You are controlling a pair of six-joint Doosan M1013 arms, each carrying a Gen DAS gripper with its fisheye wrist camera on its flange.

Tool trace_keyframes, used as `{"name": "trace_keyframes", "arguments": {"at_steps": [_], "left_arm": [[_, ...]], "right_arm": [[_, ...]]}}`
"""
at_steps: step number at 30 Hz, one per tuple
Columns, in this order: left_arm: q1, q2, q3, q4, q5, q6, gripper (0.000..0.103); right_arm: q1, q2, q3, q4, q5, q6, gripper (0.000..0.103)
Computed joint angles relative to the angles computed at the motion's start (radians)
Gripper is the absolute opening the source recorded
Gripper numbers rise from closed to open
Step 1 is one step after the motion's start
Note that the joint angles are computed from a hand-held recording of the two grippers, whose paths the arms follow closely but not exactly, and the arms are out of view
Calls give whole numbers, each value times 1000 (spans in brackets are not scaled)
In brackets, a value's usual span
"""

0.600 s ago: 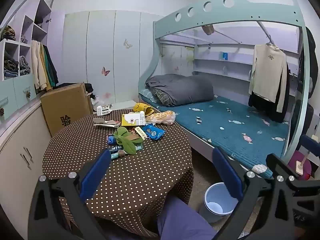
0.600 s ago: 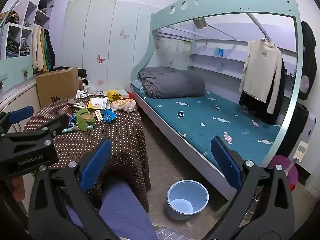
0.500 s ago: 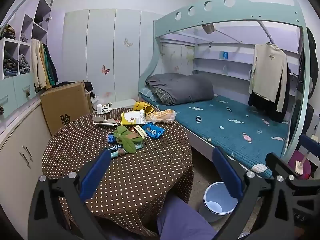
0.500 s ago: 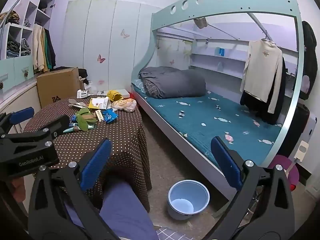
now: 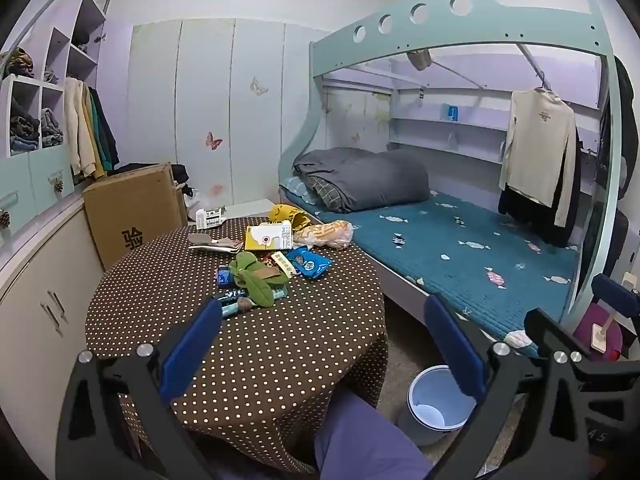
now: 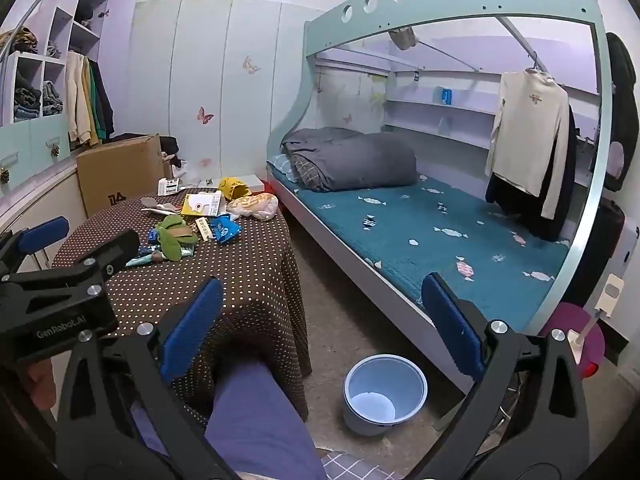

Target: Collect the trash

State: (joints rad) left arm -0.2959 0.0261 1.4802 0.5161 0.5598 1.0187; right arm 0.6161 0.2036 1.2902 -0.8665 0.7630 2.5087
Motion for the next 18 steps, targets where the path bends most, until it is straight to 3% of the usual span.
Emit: {"name": "trace_keyframes", "arguments": {"at_steps": [18], "left_arm": [[7, 0, -4, -9, 18, -8, 99]], "right_arm": [[0, 6, -6, 3, 4, -3, 98]]}}
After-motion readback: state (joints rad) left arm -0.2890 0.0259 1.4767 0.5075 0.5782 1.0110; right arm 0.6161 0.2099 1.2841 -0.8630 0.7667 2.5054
